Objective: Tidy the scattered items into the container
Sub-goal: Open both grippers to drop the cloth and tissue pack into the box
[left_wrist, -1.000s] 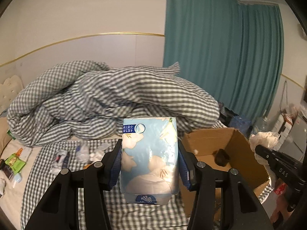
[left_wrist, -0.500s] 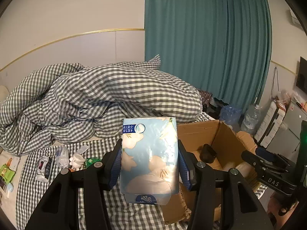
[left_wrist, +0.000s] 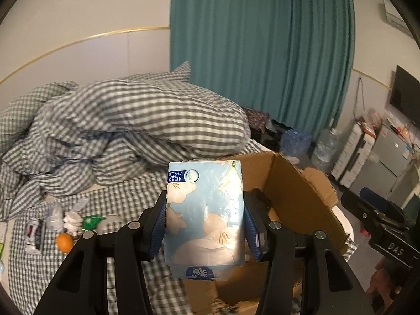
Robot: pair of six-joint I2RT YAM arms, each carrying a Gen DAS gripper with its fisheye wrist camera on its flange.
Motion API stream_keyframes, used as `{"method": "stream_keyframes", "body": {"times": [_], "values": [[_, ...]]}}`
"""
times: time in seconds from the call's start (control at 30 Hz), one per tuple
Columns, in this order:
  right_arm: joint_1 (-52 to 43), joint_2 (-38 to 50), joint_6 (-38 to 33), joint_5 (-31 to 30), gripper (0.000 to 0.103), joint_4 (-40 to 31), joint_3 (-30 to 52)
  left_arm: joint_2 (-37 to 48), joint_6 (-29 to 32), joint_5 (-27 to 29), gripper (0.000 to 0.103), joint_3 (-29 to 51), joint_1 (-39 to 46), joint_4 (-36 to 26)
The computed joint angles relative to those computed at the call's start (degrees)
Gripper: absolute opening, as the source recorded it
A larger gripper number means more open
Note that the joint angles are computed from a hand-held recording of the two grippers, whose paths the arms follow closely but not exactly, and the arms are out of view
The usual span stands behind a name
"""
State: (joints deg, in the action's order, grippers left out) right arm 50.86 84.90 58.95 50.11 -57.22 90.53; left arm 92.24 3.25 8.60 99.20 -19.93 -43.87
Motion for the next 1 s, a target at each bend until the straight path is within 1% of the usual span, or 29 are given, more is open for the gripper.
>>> {"method": "stream_keyframes", "body": {"times": [0.4,0.43,0.5,0.53,0.57,0.63,0.77,0.87,0.93,1.0], "values": [[-1.3,-3.8,1.5,0.7,0.086,-1.5,-3.0,5.5,0.7,-1.9,0.053,1.9,-6.9,0.2],[-1.4,-4.1,1.7,0.7,0.086,-1.6,-3.2,5.9,0.8,-1.6,0.055,2.1,-7.1,0.0],[-1.6,-4.6,1.9,0.7,0.086,-1.6,-3.8,6.4,1.0,-1.4,0.065,2.5,-7.3,-0.3],[-1.7,-4.8,2.2,0.8,0.086,-1.6,-4.0,6.2,0.9,-1.6,0.076,2.1,-7.5,0.1],[-1.7,-4.8,2.4,0.9,0.086,-1.9,-3.9,5.8,0.8,-1.6,0.083,1.5,-7.5,0.7],[-1.7,-5.0,2.6,0.9,0.086,-1.9,-4.0,5.1,0.9,-1.5,0.089,0.8,-7.4,1.7],[-1.3,-4.1,2.5,1.1,0.086,-1.9,-3.0,4.1,1.3,-1.9,0.097,0.4,-6.5,2.1],[-1.0,-1.9,2.0,1.0,0.086,-2.1,-0.4,3.4,1.3,-1.1,0.098,0.5,-4.6,1.7],[-0.5,-0.1,1.3,0.9,0.09,-2.2,1.9,3.1,1.4,-0.7,0.099,0.7,-3.0,1.4],[0.2,1.7,1.0,1.4,0.092,-3.0,4.3,3.0,1.3,-0.2,0.099,1.2,-1.3,0.9]]}}
